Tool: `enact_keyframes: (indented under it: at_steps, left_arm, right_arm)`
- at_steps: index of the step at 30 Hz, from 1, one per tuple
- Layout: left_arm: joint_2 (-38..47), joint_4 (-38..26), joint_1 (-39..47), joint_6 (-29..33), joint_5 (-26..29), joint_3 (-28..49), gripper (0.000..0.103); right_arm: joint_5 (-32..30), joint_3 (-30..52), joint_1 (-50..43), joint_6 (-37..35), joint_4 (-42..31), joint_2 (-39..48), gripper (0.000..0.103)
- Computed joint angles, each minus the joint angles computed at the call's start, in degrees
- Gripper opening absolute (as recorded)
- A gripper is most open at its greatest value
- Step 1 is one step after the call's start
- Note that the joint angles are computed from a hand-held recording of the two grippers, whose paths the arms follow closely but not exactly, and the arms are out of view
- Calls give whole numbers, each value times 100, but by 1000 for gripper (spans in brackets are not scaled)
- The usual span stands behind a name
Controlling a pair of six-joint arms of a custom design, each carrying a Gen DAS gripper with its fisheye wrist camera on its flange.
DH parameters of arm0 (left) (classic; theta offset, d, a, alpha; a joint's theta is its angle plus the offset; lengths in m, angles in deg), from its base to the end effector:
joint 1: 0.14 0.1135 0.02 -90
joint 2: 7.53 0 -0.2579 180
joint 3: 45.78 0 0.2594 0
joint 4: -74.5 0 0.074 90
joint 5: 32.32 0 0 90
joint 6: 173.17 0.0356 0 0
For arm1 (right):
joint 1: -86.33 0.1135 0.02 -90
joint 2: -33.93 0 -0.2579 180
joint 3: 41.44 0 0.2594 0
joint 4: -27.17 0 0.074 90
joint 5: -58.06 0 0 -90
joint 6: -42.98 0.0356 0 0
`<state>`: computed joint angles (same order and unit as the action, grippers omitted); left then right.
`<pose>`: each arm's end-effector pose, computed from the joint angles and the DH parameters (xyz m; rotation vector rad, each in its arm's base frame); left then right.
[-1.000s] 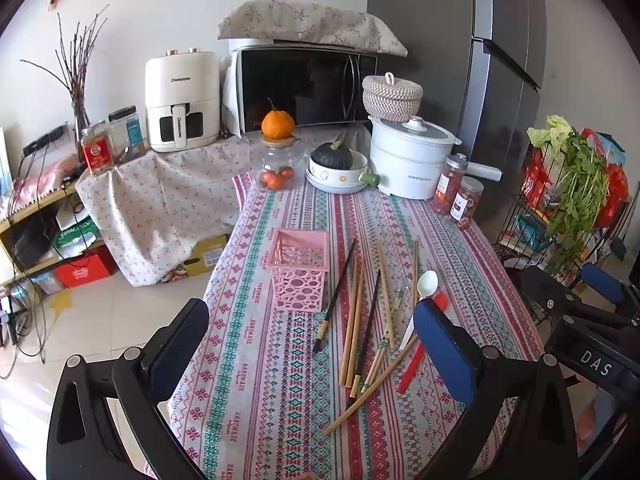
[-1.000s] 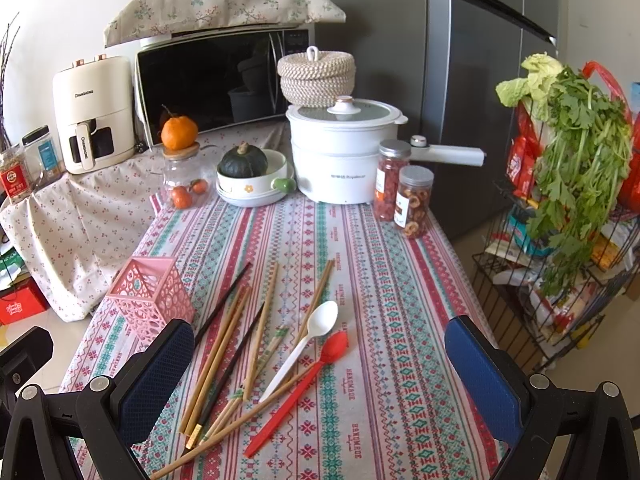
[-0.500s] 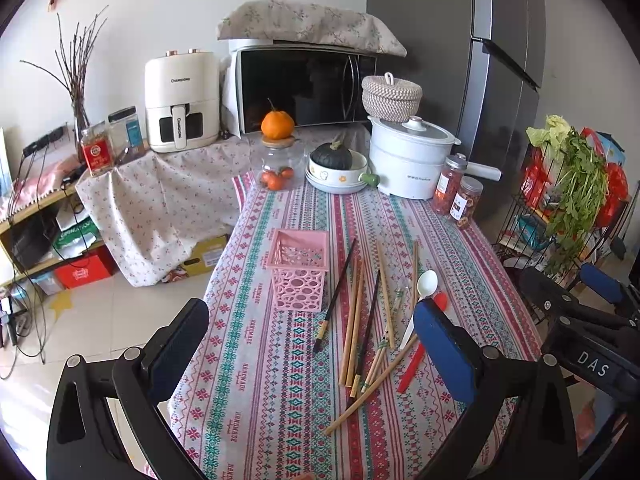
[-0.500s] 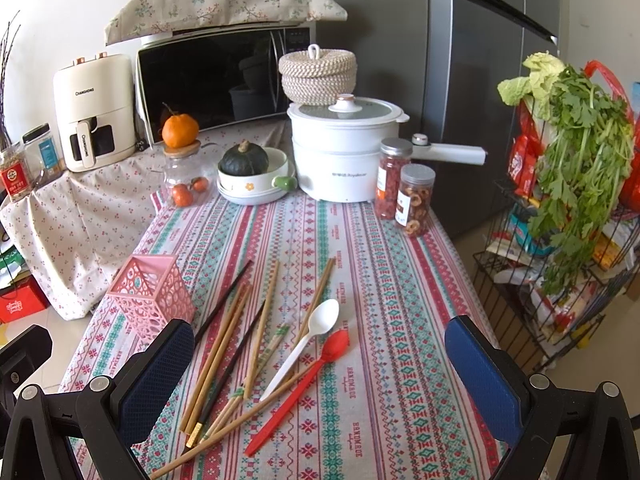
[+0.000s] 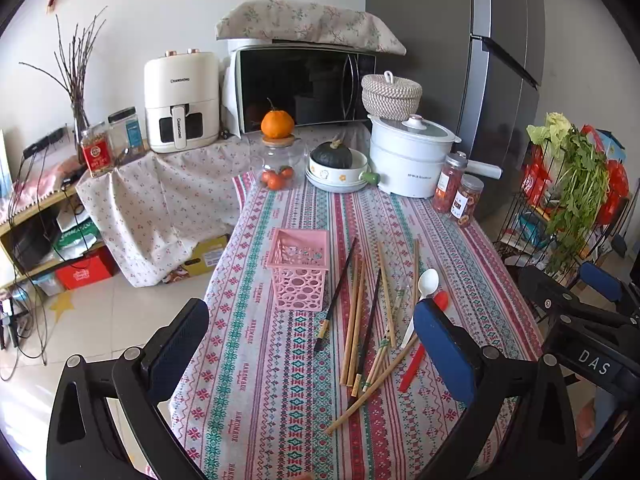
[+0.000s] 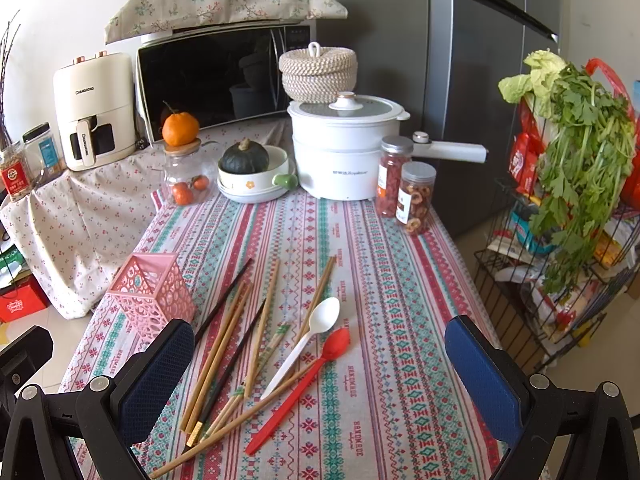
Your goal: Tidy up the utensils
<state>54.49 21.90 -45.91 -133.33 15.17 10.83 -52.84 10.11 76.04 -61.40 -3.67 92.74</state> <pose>0.1640 -0.1339 0.2318 -0.3346 2.2233 0.1062 0.2268 -0.0283 0.2352 -0.2735 2.1729 0.1662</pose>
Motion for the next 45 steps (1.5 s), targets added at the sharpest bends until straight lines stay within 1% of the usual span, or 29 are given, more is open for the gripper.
enact_keyframes:
  at_steps: [6,11,14,16,17,19,22,24,28,29,31,33,34,35,36,37,38,39,41,45]
  left_arm:
    - [1,11,22,36,9,-5,103]
    - [-34,151,197,215,150,-78,103]
    - [27,384,449,596,283,-77,103]
    - [233,584,688,954,439,20,103]
    - [327,723,815,1150,579,58,103]
    - [517,922,1129,1538,1029,183,103]
    - [912,1124,1602,1943,1899,467,103]
    - [1232,1232,1858,2103,2433,667,103]
    - [2360,1292,2193,2392,3233,1407,103]
    - [2652,1324,2234,2447,3353,1603,101]
    - [3248,1334,2328,2487,3579,2036,94]
    - [3868,1269,2419,2488,3800,2559,84]
    - [4194,1214,2464,2495,3887,2860,82]
    - [4505,1173,2497,2500,3941,3140,78]
    - [4828,1117,2533,2504,3983,3441,73]
    - [5181,1030,2571,2513,4003,3778,71]
    - [5543,931,2630,2530,4042,4133,66]
    - [5849,861,2675,2521,4108,4424,58]
    - [6421,687,2754,2466,4204,5001,49]
    - [7438,334,2852,2453,4110,6133,36]
  right_arm:
    - [-11,12,-9,-7,31,66,103]
    - [22,178,-33,38,79,394,103]
    - [-34,398,-81,10,80,814,103]
    - [-31,581,-74,-26,94,1180,103]
    - [-49,729,-76,-58,33,1424,103]
    - [-53,1043,-97,-29,-107,1923,103]
    - [-73,1487,-170,36,-309,2541,103]
    - [-56,1769,-224,107,-389,2887,103]
    - [145,2290,-298,231,-465,3558,103]
    - [199,2419,-317,276,-488,3744,103]
    - [297,2700,-361,406,-571,4129,103]
    - [309,2984,-417,516,-699,4492,103]
    - [290,3131,-441,557,-775,4652,103]
    - [272,3262,-460,597,-829,4788,103]
    - [286,3334,-464,643,-835,4872,103]
    - [306,3396,-469,664,-828,4948,103]
    - [341,3446,-462,675,-807,5020,103]
    - [391,3491,-444,678,-795,5087,103]
    - [465,3557,-408,664,-752,5222,103]
    - [588,3767,-353,628,-825,5519,103]
